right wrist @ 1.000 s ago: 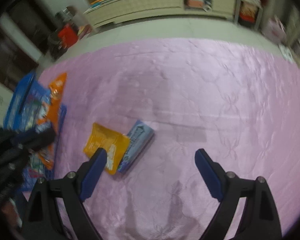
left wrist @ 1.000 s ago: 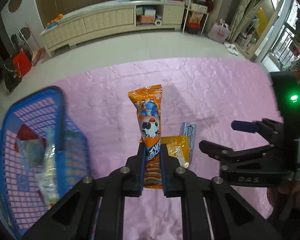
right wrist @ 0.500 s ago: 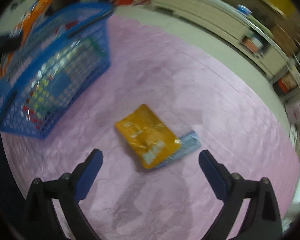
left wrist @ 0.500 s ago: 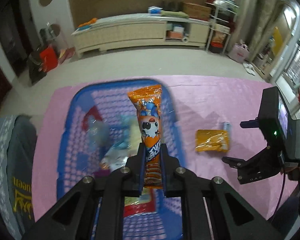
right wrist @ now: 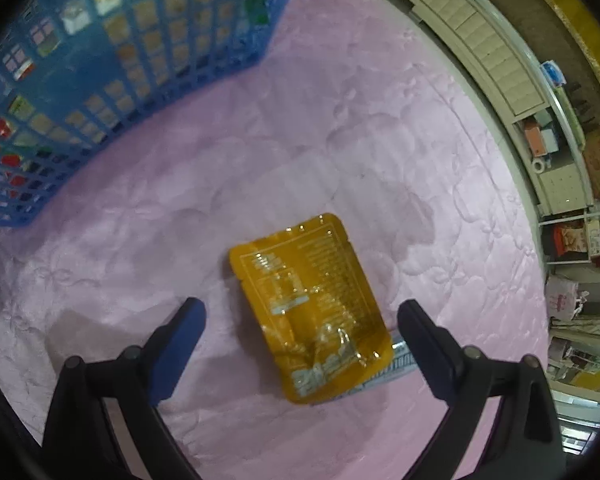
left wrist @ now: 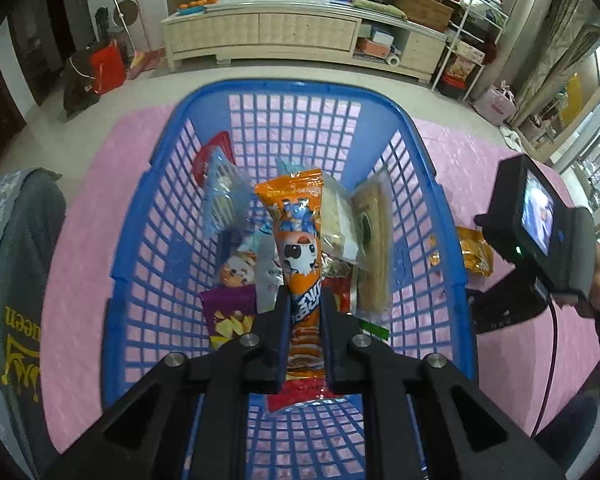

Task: Organize snacks
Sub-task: 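Carry the orange stick snack into the basket with the left tool while the right tool grasps the yellow bag, then carry the yellow bag over the basket with the right tool and release it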

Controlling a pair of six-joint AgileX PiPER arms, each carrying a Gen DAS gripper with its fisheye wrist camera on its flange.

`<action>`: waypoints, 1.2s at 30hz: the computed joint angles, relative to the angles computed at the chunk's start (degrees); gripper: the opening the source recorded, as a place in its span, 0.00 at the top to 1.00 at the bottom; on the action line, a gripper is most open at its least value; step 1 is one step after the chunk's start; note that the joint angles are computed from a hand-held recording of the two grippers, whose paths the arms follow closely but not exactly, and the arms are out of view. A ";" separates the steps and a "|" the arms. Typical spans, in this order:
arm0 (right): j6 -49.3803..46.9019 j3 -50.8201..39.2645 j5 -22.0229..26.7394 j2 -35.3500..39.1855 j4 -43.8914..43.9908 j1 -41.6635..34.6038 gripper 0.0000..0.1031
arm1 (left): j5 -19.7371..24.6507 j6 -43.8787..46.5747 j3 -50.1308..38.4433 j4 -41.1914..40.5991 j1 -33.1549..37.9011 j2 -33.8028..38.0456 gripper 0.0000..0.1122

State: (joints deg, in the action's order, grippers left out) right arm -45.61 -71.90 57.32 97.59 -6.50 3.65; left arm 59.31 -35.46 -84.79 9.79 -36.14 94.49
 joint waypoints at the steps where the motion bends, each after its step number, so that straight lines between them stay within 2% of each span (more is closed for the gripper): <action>1: -0.54 -1.09 0.68 1.07 0.93 0.00 0.05 | -0.18 0.49 0.49 -0.64 0.14 -0.17 0.89; 4: -4.93 -4.80 4.94 3.48 4.77 -2.61 0.12 | -0.06 1.81 0.44 -0.69 -0.64 0.53 0.89; 7: -7.76 -7.07 8.99 4.75 7.96 -4.25 0.30 | -0.09 2.21 0.19 -0.69 -1.10 1.37 0.89; 8: -8.61 -7.46 10.12 4.83 8.86 -4.48 0.42 | -0.23 2.14 0.22 -0.84 -1.01 1.37 0.89; 9: -9.39 -7.00 10.60 4.36 9.53 -4.54 0.51 | -0.94 2.39 0.62 -1.49 -0.73 1.13 0.89; 11: -9.36 -4.19 8.20 2.32 8.68 -3.73 0.56 | -1.26 2.69 0.76 -2.30 -0.60 0.84 0.89; 12: -9.19 -3.61 8.36 1.92 8.95 -3.63 0.66 | -0.95 2.65 0.47 -2.52 -0.84 0.76 0.89; 13: -8.72 -2.34 7.66 0.89 9.00 -3.08 0.71 | -0.94 2.82 0.35 -2.71 -0.88 0.79 0.89; 15: -7.81 0.02 5.16 -0.77 7.64 -2.18 0.74 | -0.70 3.26 -0.21 -3.13 -0.99 1.04 0.89; 18: -7.97 2.30 4.19 -2.85 8.74 -2.24 0.78 | -0.08 3.80 -1.10 -3.28 -1.38 1.67 0.89; 21: -7.70 3.59 5.31 -5.37 11.11 -3.59 0.85 | -0.70 2.78 -0.82 -2.77 -2.54 1.98 0.86; 23: -6.40 1.67 6.24 -5.14 11.86 -3.81 0.89 | -0.71 2.57 -0.50 -2.45 -2.64 1.66 0.80; 29: -5.63 3.56 8.40 -12.00 15.26 -5.39 0.89 | -0.70 0.04 1.02 -0.87 -3.58 -1.20 0.62; 36: -1.65 2.70 12.07 -19.92 17.52 -5.70 0.89 | 2.30 -3.39 0.92 3.41 -6.88 -5.65 0.57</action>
